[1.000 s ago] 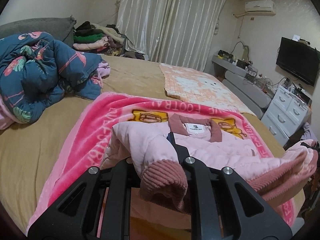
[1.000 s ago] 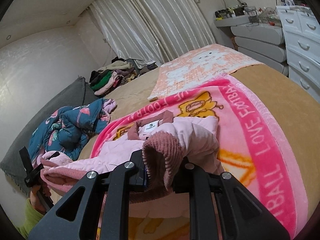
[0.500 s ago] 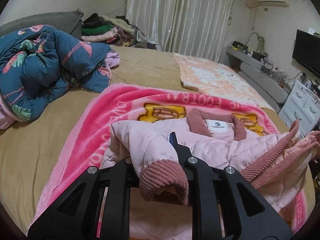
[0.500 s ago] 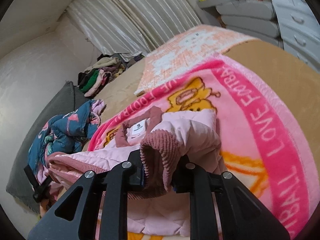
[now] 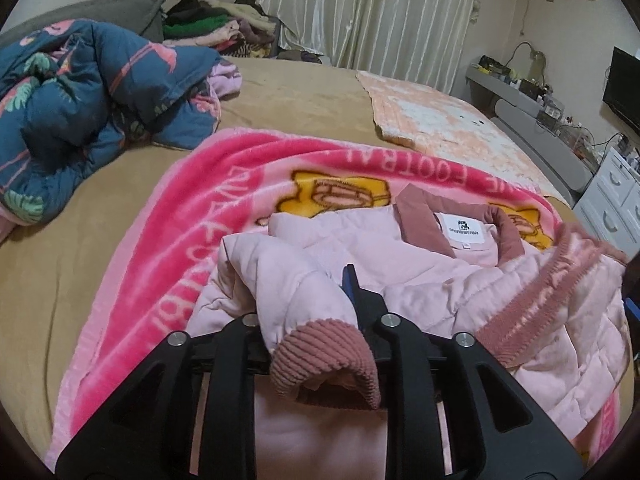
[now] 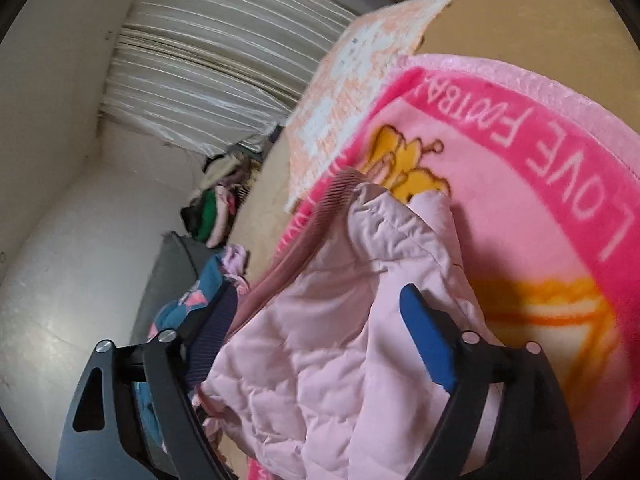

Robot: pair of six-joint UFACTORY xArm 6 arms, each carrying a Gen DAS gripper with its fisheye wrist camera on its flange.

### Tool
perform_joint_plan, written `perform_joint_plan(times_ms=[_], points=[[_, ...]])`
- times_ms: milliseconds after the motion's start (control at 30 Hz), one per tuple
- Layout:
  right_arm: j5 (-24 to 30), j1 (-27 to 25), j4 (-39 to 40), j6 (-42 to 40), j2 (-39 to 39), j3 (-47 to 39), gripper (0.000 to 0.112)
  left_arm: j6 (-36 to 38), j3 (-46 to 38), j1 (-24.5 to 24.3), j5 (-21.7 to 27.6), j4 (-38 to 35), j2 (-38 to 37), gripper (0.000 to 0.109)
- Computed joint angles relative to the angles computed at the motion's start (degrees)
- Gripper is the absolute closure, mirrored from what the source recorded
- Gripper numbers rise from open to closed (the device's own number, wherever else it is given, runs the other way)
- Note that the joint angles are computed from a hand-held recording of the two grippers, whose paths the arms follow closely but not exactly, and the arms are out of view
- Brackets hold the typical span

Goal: Fold large clothes
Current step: 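Lift the hem with both tools and fold it toward the collar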

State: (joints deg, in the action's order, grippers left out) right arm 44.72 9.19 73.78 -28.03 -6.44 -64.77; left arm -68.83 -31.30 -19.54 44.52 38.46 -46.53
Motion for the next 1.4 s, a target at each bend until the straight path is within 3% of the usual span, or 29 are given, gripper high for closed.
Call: perform_joint_plan(times_ms=[100, 167, 333, 500, 633, 867, 967, 1000, 1033, 1067, 1133, 1167, 1233, 1400], points=[[-6.42, 2.15, -8.79, -2.23, -4.49, 4.04, 0.022, -0.70, 1.42, 0.60, -2.61, -0.36, -1.20, 0.076], [-10.12, 3.53, -14.70, -3.28, -7.23, 7.51, 0.021, -1.65, 1.91, 0.24, -3.65, -0.41, -2.35, 0.037], [-16.43, 5.99, -22.50, -5.74, -11.90, 14.37, 0.021, -6.13, 0.83, -4.80, 0.90, 4.94, -6.22, 0.016], [-19.75, 7.90, -25.09, -8.91, -15.76, 19.21, 0.018, -10.76, 1.75, -11.70, 10.80, 10.55, -13.21, 0.015], [-21.29, 8.95, -26.17, -11.29, -17.14, 21.83, 0.018, -10.57, 6.04, -13.31, 16.93, 8.50, -18.93, 0.015], [-20.40, 8.82, -21.88, -13.94, -16.71, 23.94, 0.018, -4.87, 18.89, -7.66, 12.34, -2.00, -32.54, 0.015], [-20.74, 8.92, -21.34, -14.41, -15.80, 23.82, 0.020, -0.70, 21.17, -5.30, 8.01, -5.30, -32.61, 0.015], [-19.76, 8.90, -23.26, -13.64, -14.95, 23.27, 0.034, -0.99, 20.87, -5.73, 7.80, -4.62, -30.98, 0.018], [-19.51, 9.23, -26.70, -11.73, -14.26, 22.86, 0.050, -2.13, 20.20, -6.64, 7.98, -3.43, -29.02, 0.045], [-20.94, 10.08, -28.35, -11.19, -13.91, 22.94, 0.058, -2.01, 20.07, -6.19, 6.63, -3.65, -27.88, 0.067], [-21.17, 10.57, -29.23, -10.30, -13.24, 21.94, 0.081, -4.61, 18.43, -7.32, 6.64, -1.10, -24.43, 0.091], [-21.57, 10.89, -30.04, -9.30, -13.04, 21.20, 0.084, -5.38, 16.83, -8.13, 6.72, 0.57, -21.94, 0.097], [-22.51, 11.48, -31.58, -7.95, -12.71, 19.60, 0.090, -6.82, 14.48, -8.92, 7.53, 3.52, -19.15, 0.099], [-25.36, 12.77, -31.05, -7.12, -7.87, 11.77, 0.092, -5.54, 8.89, -3.16, 4.42, 4.68, -12.84, 0.099]])
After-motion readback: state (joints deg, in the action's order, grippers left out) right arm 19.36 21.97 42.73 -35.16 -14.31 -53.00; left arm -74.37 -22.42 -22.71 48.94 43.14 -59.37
